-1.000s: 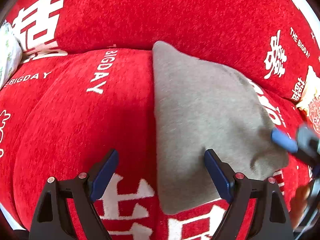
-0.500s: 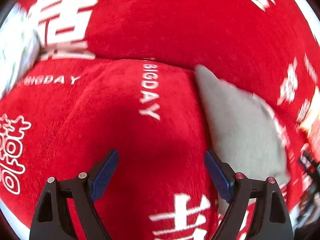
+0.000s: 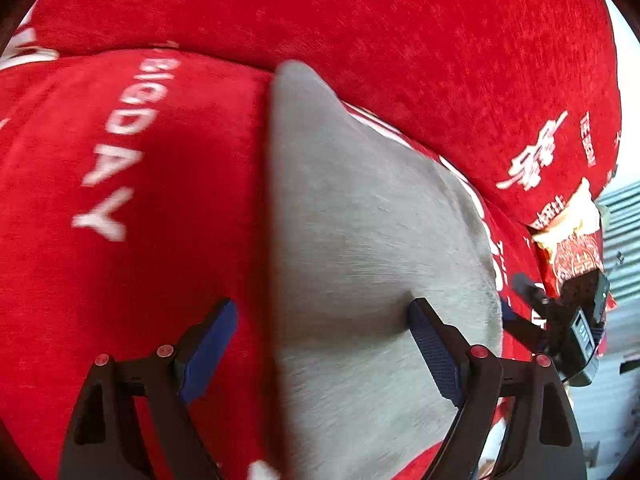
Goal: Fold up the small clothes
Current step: 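Move both tools to the opposite side edge of the folded sweater, then close the left tool on the sweater edge while the right tool grips beside it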
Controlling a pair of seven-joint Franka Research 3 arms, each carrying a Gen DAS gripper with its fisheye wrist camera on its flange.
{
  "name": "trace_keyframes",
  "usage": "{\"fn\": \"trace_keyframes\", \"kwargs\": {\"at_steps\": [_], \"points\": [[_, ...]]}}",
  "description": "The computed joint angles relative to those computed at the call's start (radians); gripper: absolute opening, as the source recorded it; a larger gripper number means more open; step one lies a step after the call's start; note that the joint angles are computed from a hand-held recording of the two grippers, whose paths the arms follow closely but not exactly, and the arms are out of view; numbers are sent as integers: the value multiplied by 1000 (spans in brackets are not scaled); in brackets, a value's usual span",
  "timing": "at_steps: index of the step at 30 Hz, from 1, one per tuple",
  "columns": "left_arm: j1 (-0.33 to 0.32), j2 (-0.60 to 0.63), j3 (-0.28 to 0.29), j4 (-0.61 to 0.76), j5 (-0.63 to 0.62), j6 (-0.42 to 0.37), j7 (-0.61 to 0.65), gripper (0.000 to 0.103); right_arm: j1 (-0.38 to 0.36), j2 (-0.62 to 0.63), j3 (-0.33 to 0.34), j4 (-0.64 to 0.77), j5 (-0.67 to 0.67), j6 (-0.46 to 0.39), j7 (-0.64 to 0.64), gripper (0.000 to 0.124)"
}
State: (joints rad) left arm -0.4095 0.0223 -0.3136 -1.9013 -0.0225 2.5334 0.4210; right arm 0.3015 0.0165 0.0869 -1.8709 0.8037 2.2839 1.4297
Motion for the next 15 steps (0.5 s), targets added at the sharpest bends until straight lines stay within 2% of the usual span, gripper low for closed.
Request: {"fn": "trace_keyframes", "kwargs": {"at_steps": [3, 5, 7, 9, 11, 15], "points": [[-10, 51, -5, 53, 44, -7, -1, 87, 21, 50, 23, 37, 12, -45, -47, 84], [-23, 75, -5, 89, 108, -40, -19, 75, 45, 48, 38, 29, -66, 2, -65, 78], [-38, 86, -3, 117, 187, -77, -36, 67, 58, 50, 43, 29, -108, 24, -72, 59], [-50, 93, -3, 143, 245, -109, -47, 61, 53, 51, 40, 27, -67, 20, -90, 49], [-64, 113, -2, 187, 299, -156, -54, 55, 57, 45, 40, 22, -79, 32, -95, 46], [-90, 141, 0, 253, 375, -232, -59, 49, 73, 31, 46, 13, -114, 69, -69, 43]]}}
